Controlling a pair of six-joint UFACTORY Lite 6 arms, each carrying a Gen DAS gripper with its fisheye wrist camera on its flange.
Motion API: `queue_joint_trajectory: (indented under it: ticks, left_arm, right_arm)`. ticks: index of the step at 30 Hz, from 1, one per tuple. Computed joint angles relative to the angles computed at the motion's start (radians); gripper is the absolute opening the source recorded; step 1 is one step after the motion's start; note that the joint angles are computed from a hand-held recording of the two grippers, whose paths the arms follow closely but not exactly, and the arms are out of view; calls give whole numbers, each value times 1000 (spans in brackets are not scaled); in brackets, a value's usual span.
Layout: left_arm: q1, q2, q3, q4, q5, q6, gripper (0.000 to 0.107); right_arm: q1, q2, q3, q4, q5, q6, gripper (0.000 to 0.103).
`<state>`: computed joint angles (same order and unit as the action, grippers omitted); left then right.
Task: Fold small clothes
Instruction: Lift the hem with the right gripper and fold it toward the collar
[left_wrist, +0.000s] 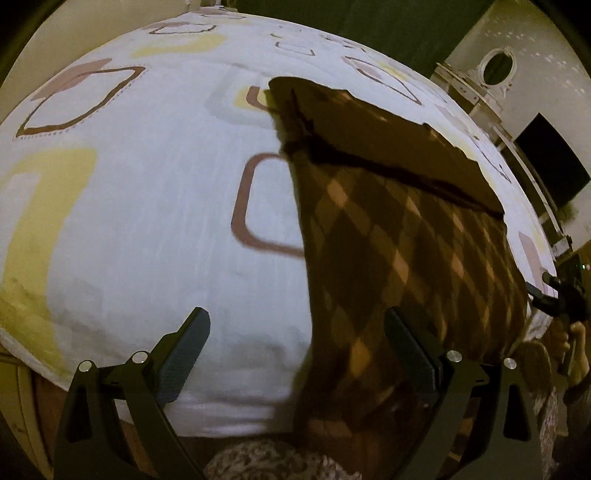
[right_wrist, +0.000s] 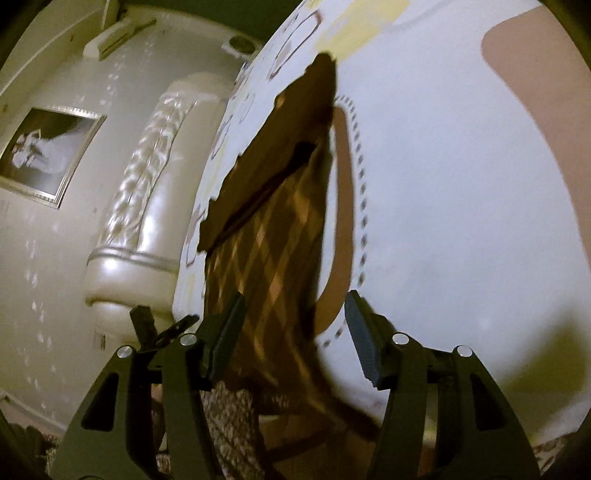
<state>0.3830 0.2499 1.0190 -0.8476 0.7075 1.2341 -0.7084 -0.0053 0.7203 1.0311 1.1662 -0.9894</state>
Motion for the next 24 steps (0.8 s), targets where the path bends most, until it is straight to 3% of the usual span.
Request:
queue_joint_trajectory:
  ticks: [9, 15, 20, 24]
  left_arm:
    - [63, 109, 35, -2, 169, 71, 94]
    - [52, 176, 85, 21, 284, 85, 94]
    - [12, 165, 66, 36, 316, 90, 94]
    - [-61, 130, 26, 65, 256, 70, 91]
  right_arm:
    - [4, -62, -83, -121, 77, -5, 56]
    - [8, -86, -120, -185, 64, 2, 56]
    - [28, -61, -136, -186, 40, -12, 56]
    - [72, -37, -146, -178, 14, -17, 56]
